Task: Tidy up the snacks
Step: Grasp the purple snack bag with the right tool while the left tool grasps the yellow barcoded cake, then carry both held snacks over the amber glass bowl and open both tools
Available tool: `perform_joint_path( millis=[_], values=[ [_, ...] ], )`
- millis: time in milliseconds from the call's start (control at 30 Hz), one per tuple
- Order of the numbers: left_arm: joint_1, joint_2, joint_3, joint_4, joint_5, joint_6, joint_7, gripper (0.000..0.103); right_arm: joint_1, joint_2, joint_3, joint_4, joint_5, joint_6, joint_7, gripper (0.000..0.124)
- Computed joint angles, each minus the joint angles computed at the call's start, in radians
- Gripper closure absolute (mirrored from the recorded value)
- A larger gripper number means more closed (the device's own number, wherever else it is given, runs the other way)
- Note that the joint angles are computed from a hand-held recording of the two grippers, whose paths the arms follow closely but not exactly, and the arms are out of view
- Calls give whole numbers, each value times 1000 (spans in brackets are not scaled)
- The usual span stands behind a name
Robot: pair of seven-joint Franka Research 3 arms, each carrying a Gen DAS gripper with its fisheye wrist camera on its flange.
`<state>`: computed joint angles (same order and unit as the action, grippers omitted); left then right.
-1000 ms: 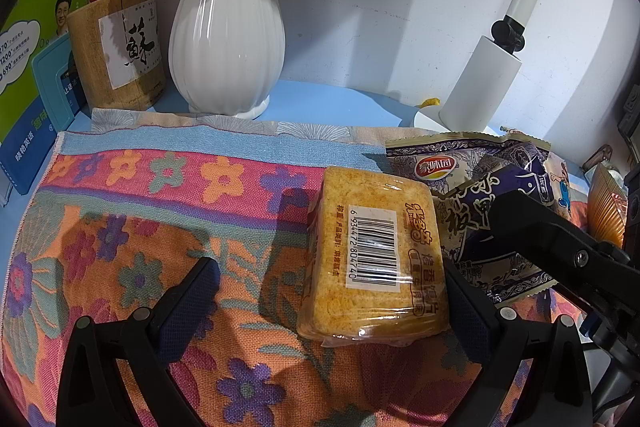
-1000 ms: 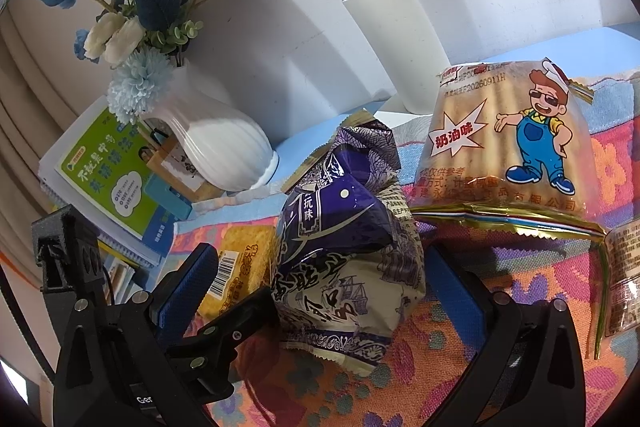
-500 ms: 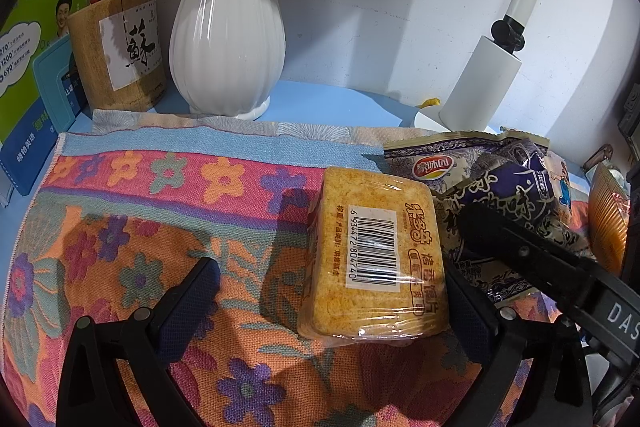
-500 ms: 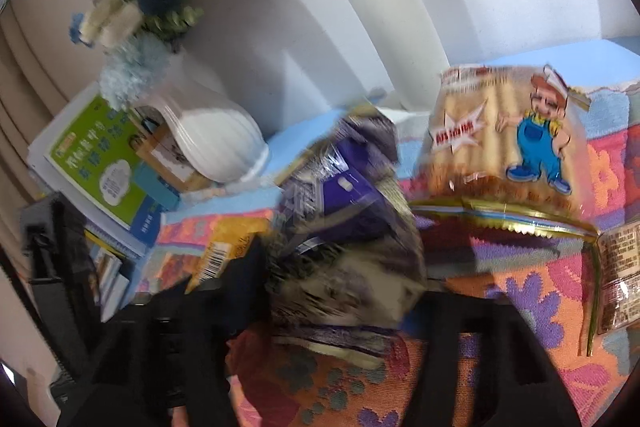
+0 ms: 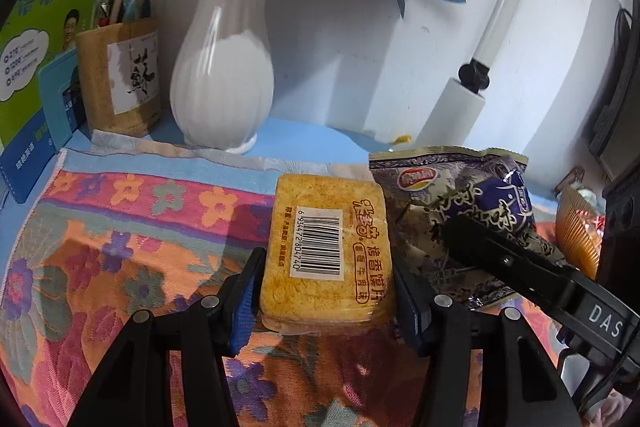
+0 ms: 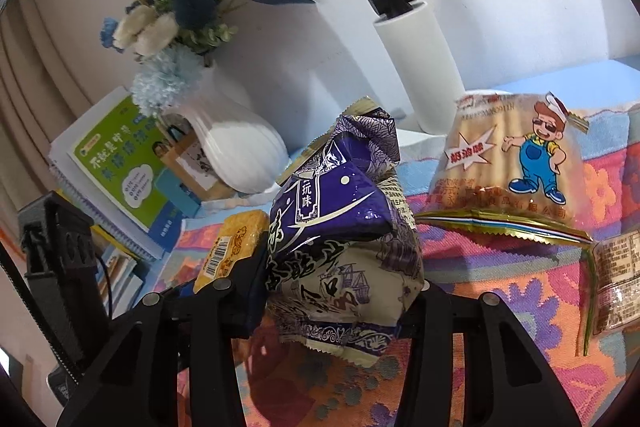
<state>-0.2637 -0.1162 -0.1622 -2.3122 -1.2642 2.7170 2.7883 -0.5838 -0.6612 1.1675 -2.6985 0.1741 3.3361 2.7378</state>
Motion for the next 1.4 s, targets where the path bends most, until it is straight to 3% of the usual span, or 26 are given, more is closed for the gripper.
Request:
perform_joint_path(
  millis=[500,733,800,967,1133,1233,1400],
  values=[
    [26,17,2,23,-55,-18,-28,47,21,-100,36,-64,97,116,-3,80],
    [25,12,-6,16,-77,35,-31,47,104,-200,38,-125,168,125,32,80],
    [18,7,-16,4,-82,101,-41,47,137,-252,29,-135,173,97,37,80],
    [-9,-24,-20,-25,-120,207,-23,47,288,-375,-84,-181,138,31,35,80],
    [-41,-126,3,-70,-63,170,-127,47,416,-521,-210,-219,70,-76,16,80],
    [-66,-185,-17,-87,75,191,-227,47,460,-549,-284,-240,33,-93,18,80],
    [-67,-251,-76,-80,337,151,-445,47,543,-601,-411,-291,-18,-143,-11,80]
  ],
)
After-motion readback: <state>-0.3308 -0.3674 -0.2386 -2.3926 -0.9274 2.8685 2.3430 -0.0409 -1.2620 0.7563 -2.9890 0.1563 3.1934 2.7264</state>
